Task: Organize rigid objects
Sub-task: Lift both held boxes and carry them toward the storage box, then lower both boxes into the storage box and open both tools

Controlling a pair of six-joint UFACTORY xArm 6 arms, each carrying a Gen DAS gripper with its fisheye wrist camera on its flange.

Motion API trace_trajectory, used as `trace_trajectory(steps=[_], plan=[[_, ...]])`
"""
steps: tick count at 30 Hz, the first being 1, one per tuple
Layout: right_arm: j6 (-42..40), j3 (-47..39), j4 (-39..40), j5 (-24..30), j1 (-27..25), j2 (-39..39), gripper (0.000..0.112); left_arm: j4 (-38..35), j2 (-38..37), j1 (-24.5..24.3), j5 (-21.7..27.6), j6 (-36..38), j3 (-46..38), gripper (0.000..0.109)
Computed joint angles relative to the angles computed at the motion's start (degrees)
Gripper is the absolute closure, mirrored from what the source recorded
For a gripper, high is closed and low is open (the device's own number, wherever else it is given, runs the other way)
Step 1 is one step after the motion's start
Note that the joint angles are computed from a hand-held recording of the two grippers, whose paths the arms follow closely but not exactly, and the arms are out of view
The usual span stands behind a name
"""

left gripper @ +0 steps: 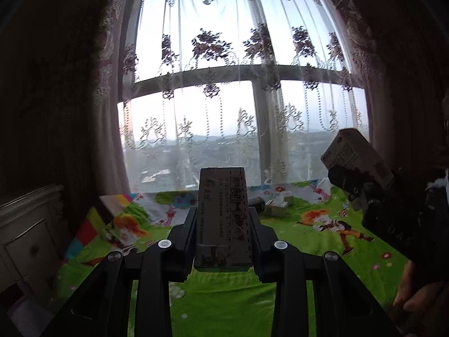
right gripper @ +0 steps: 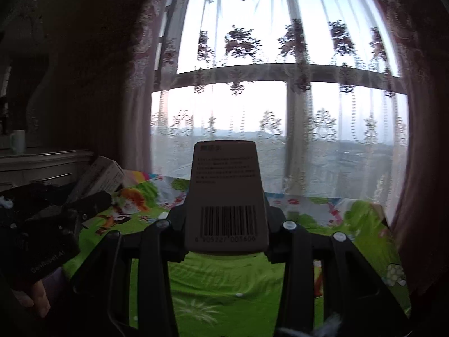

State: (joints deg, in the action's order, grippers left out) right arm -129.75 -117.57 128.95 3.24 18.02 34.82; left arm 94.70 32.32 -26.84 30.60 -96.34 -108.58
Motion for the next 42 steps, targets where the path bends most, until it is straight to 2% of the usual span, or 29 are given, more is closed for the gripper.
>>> trace_trajectory(steps=[3, 7, 16, 20, 25, 32, 35, 39, 42], plan=[[7.6, 3.4, -8.3, 2.9, 1.4, -1.4, 0.069, 0.1, -3.9, 0.4, 2.0, -2.6, 5.8, 0.074], [9.9, 6.2, -12.8, 6.0, 3.0, -3.0, 0.069, 1.0, -9.0, 0.5, 5.9, -5.5, 13.0, 0.074], [20.9, 8.7, -30.5, 14.8, 6.7, -3.8, 0.069, -2.2, -20.2, 0.5, 13.5, -9.2, 28.3, 0.074], [23.5, 8.8, -35.0, 18.0, 8.3, -3.5, 0.069, -3.4, -24.5, -0.1, 18.3, -9.2, 33.7, 0.074], [27.1, 7.9, -41.6, 22.1, 10.0, -2.8, 0.069, -6.7, -28.6, 0.3, 20.9, -9.4, 39.1, 0.074], [33.7, 4.0, -52.0, 28.8, 12.7, -0.4, 0.069, -13.2, -33.4, 2.3, 21.9, -8.9, 44.8, 0.074], [37.9, 2.0, -57.4, 31.8, 13.7, 1.0, 0.069, -16.7, -35.3, 3.7, 20.3, -8.2, 46.9, 0.074], [48.1, -3.7, -69.2, 35.9, 14.9, 4.9, 0.069, -22.7, -37.1, 5.6, 19.1, -5.9, 49.3, 0.074], [54.3, -8.5, -75.1, 39.0, 15.3, 8.2, 0.069, -26.1, -38.3, 6.8, 18.8, -4.8, 51.2, 0.074]])
